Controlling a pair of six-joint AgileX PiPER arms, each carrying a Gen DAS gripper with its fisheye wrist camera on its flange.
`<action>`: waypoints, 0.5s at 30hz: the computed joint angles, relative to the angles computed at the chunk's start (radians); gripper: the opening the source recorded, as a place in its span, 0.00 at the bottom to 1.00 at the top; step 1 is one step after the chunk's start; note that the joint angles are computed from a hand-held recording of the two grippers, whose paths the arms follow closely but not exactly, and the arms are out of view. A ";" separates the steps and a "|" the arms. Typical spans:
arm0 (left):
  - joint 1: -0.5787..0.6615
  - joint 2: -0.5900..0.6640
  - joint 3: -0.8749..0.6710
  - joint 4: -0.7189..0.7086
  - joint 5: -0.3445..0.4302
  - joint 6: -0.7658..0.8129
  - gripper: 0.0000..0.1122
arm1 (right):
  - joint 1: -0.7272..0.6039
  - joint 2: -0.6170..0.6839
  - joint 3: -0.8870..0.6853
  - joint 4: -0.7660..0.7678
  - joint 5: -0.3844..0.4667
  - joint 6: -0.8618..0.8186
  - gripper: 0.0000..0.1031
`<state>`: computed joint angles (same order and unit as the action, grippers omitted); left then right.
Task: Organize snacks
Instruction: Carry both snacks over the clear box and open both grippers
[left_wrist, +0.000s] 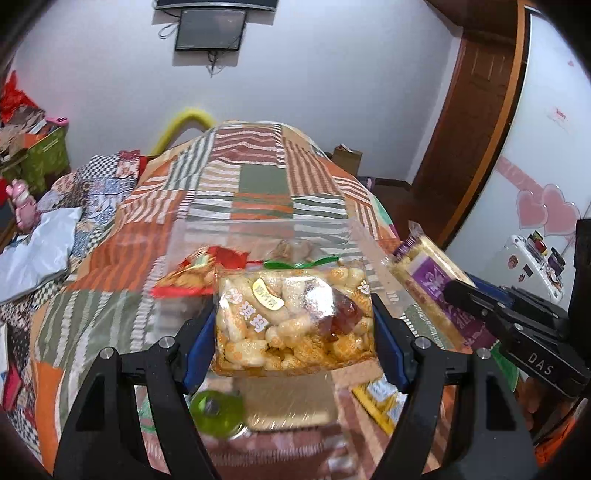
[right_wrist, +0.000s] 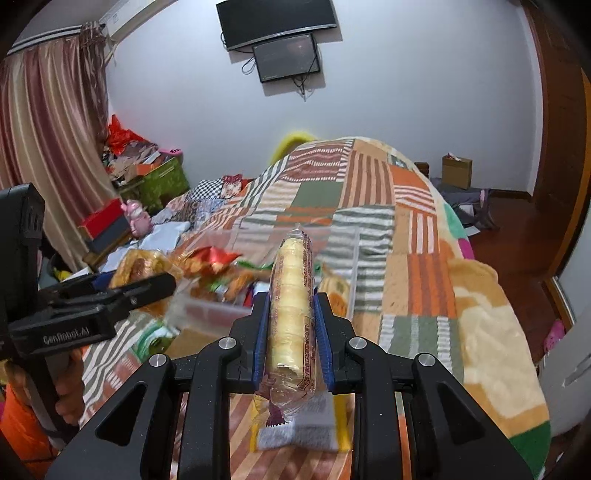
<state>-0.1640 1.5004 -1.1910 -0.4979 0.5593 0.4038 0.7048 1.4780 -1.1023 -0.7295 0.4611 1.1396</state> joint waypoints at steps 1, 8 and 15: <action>-0.009 0.014 -0.010 0.011 -0.004 -0.009 0.66 | -0.009 0.009 -0.005 0.005 -0.006 -0.006 0.21; -0.061 0.178 -0.149 0.112 0.012 -0.083 0.66 | -0.084 0.120 -0.103 0.113 -0.041 -0.135 0.21; -0.083 0.287 -0.245 0.165 0.023 -0.116 0.66 | -0.122 0.213 -0.183 0.231 -0.042 -0.269 0.21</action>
<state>-0.2473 1.7877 -1.4355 -0.3330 0.5822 0.2878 0.5833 1.6908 -1.2856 -0.4984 0.4190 0.8709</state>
